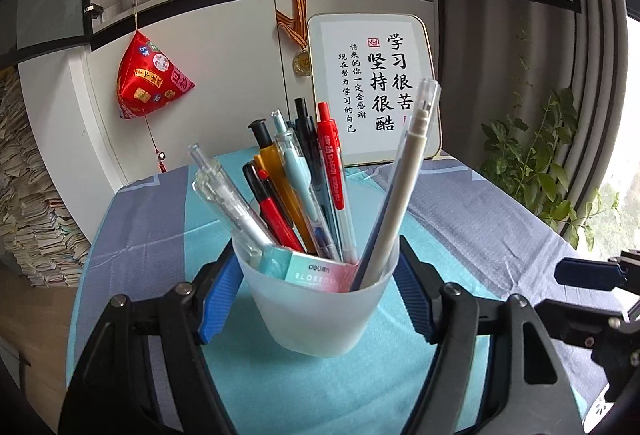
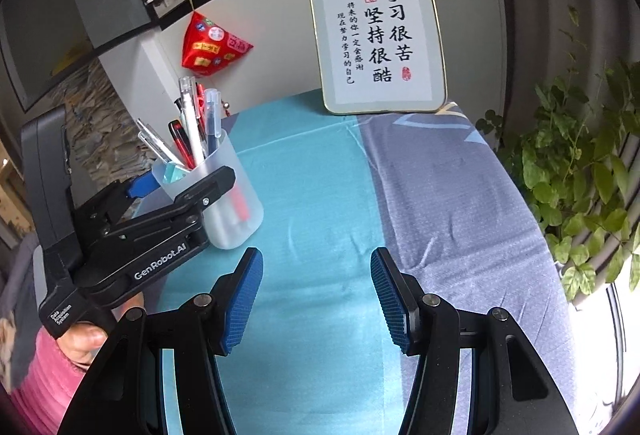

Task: Organize stationery
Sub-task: 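Lower the cup onto the table with the left gripper and release it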

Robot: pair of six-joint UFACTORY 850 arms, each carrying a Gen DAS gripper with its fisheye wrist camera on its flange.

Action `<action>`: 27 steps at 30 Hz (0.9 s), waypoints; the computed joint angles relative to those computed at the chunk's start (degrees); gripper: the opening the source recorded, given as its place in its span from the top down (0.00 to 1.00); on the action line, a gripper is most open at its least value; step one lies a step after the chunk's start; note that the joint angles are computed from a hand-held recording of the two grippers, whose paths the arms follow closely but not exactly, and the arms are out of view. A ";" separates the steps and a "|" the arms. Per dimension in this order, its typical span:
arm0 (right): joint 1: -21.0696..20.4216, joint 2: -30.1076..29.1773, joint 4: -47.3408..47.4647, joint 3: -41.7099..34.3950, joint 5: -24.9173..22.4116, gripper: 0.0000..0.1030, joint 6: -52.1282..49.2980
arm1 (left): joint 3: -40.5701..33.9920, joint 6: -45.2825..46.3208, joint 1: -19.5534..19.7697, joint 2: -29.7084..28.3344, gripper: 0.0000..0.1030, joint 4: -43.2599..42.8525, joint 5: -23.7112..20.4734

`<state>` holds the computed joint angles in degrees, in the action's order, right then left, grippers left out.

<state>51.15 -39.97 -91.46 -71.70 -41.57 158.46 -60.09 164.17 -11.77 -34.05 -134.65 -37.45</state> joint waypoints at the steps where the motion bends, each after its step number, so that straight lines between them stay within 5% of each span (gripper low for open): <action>1: -0.02 -0.19 1.45 -0.27 -0.73 0.45 -1.38 | -0.52 0.39 -0.85 -0.40 0.31 -2.01 0.81; 9: -0.94 0.35 2.05 1.45 -1.13 0.45 -0.88 | -3.96 -0.85 -4.30 -3.06 0.31 -5.02 5.22; 16: -1.11 0.58 0.75 1.98 -0.53 0.45 0.90 | -2.01 0.66 -4.09 -1.13 0.29 -5.62 5.94; 23: -0.17 0.54 2.06 0.69 -1.64 0.45 -1.19 | 1.29 5.89 -2.85 2.02 0.15 -8.09 4.48; 27: 0.84 0.85 3.43 -0.03 -2.88 0.45 -2.82 | 3.75 1.15 -0.84 4.73 0.15 -2.15 5.73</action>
<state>51.99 -39.13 -88.02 -71.73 -44.45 155.64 -56.34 165.32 -12.60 -29.33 -136.80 -31.72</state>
